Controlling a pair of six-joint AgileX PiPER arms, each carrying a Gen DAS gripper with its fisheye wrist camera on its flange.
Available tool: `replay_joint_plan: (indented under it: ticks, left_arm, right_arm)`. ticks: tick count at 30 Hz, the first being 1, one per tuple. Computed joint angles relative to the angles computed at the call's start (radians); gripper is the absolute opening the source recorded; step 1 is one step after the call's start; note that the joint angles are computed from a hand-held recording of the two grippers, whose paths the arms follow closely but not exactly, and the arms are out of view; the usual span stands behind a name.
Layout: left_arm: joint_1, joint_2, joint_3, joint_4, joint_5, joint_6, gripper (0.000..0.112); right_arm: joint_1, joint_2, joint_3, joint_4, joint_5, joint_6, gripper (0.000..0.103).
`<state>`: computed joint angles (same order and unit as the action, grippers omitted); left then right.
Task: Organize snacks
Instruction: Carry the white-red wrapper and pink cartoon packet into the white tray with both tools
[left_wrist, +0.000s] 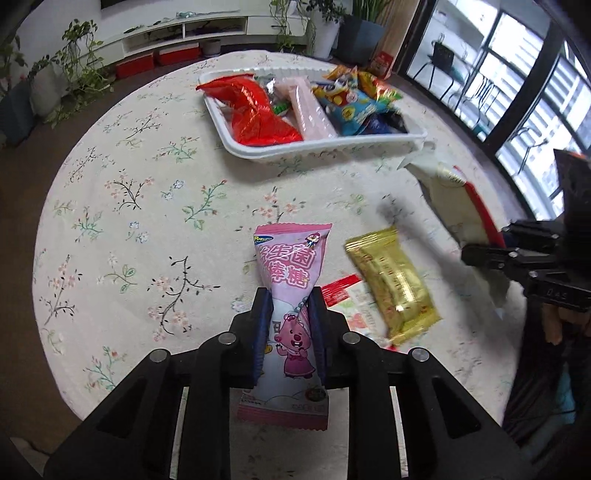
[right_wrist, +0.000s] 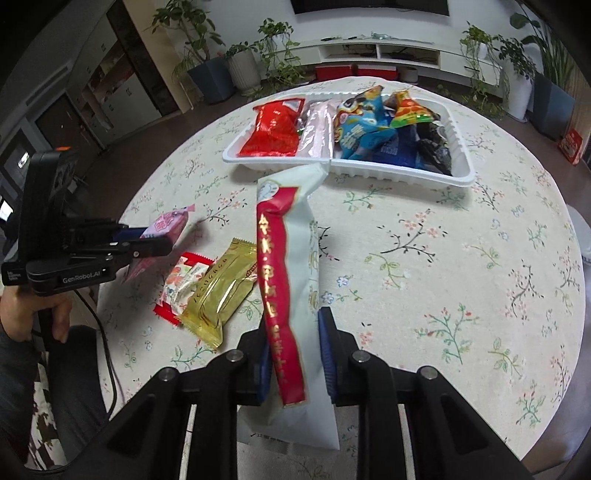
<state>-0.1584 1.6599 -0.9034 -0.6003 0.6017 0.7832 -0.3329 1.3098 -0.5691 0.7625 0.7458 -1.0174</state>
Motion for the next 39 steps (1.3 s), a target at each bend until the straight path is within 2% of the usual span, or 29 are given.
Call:
replay_joint_plan:
  ticks: [3, 9, 16, 20, 30, 34, 36, 39]
  left_arm:
    - [0.04, -0.017, -0.016, -0.107, 0.069, 0.069, 0.019]
    - [0.07, -0.011, -0.113, -0.241, 0.173, 0.089, 0.019]
    - [0.027, 0.088, -0.356, -0.227, 0.226, -0.04, 0.019]
    - [0.019, 0.194, -0.566, -0.199, 0.276, -0.154, 0.019]
    - [-0.044, 0.539, -1.139, -0.003, 0.412, -0.513, 0.019]
    - [-0.07, 0.684, -1.352, 0.05, 0.469, -0.614, 0.019]
    - [-0.082, 0.744, -1.438, 0.068, 0.49, -0.657, 0.019]
    - [-0.1, 0.852, -1.594, 0.112, 0.545, -0.718, 0.02]
  right_arm:
    - [-0.076, 0.014, -0.02, 0.024, 0.049, -0.031, 0.024]
    - [-0.188, 0.043, -0.091, 0.04, 0.12, -0.035, 0.024]
    - [-0.218, 0.095, -0.261, 0.037, 0.205, 0.033, 0.024]
    - [-0.188, 0.154, -0.401, 0.029, 0.241, 0.105, 0.024]
    - [0.012, 0.443, -0.857, -0.103, 0.299, 0.419, 0.024]
    - [0.076, 0.594, -1.051, -0.181, 0.356, 0.544, 0.024]
    - [0.093, 0.69, -1.17, -0.211, 0.412, 0.617, 0.025]
    - [0.116, 0.787, -1.273, -0.265, 0.447, 0.7, 0.025]
